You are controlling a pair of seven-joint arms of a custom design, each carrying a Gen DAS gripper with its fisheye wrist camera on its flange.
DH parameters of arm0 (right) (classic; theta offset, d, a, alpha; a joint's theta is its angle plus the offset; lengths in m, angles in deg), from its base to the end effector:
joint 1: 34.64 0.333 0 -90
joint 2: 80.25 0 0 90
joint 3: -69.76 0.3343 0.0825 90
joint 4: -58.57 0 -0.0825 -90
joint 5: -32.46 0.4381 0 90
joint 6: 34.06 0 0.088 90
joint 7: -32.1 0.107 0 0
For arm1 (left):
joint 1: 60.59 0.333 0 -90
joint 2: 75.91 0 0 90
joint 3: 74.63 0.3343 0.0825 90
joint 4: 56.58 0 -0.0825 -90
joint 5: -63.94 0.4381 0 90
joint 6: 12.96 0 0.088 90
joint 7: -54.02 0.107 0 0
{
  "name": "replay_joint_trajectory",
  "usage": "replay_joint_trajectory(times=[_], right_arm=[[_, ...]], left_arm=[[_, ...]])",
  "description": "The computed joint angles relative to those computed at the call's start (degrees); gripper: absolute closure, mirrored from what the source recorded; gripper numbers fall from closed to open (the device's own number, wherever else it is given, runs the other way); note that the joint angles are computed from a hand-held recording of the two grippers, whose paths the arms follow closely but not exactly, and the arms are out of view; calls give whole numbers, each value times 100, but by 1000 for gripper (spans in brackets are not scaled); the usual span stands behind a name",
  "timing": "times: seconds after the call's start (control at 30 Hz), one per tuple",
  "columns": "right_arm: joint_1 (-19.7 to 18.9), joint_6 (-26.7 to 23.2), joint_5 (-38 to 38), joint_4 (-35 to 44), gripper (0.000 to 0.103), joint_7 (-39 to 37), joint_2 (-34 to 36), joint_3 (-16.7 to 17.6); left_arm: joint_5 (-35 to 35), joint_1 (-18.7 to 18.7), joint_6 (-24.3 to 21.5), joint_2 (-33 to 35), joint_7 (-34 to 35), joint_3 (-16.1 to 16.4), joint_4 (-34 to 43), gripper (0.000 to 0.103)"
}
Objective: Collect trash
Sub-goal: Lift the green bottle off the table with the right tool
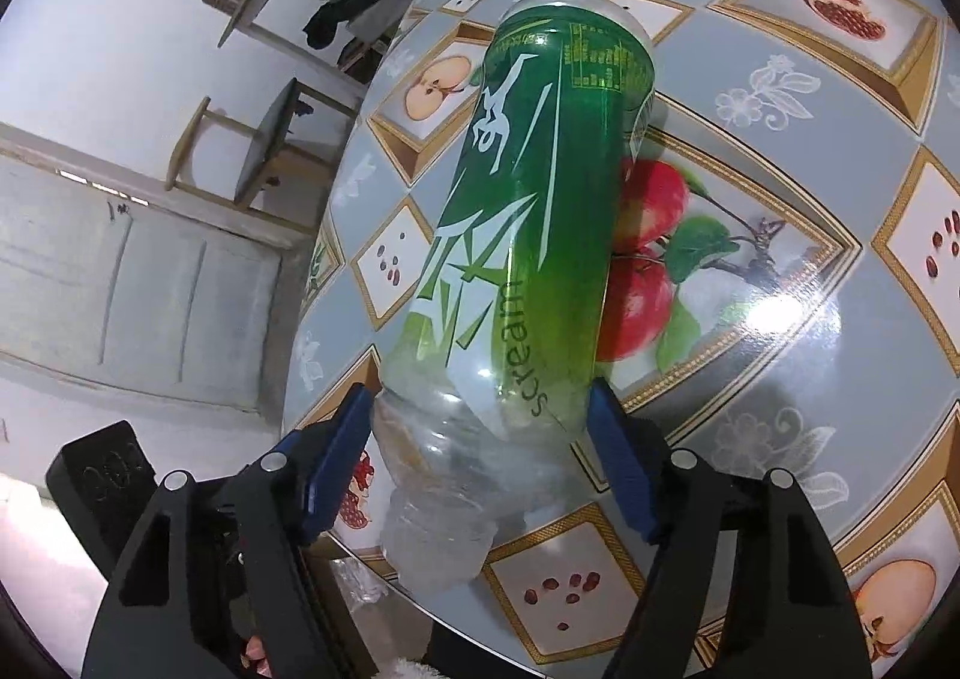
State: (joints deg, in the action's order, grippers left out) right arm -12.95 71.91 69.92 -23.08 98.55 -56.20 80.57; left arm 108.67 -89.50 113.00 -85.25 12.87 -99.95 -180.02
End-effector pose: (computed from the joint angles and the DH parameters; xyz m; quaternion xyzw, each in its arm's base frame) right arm 0.6178 0.4226 0.4827 -0.8656 0.3627 0.2592 0.2280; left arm 0.3500 -0.4570 0.4878 -0.8811 0.2959 -0.3205 0.1826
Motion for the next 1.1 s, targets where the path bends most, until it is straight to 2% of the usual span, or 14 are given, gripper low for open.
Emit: replay_joint_trajectory(times=[0.23,0.43,0.57,0.7,0.77,0.93,1.1], right_arm=[[-125,62,69,-30,33,13,-13,-65],[-230,380,-105,-70,33,-3,-76,-180],[-265,663,-370,-173,33,-142,-181,-252],[-206,1233,-854,-407,33,-375,-382,-342],[-159,1544,-1117,-513,33,-402,-443,-381],[-266,1592,-1069,-371,33,-406,-306,-350],[-306,1670,-1025,-323,33,-396,-250,-325]], left_arm=[[-25,67,176,-100,-120,33,-166,17],[-118,135,154,-91,92,74,-110,17],[-523,134,-429,188,785,142,336,17],[-687,111,-1094,575,1413,235,912,17],[-694,91,-1235,672,1568,291,1071,17],[-699,19,-1880,1033,1935,399,1642,17],[-631,-55,-2330,1265,2286,499,2056,17]])
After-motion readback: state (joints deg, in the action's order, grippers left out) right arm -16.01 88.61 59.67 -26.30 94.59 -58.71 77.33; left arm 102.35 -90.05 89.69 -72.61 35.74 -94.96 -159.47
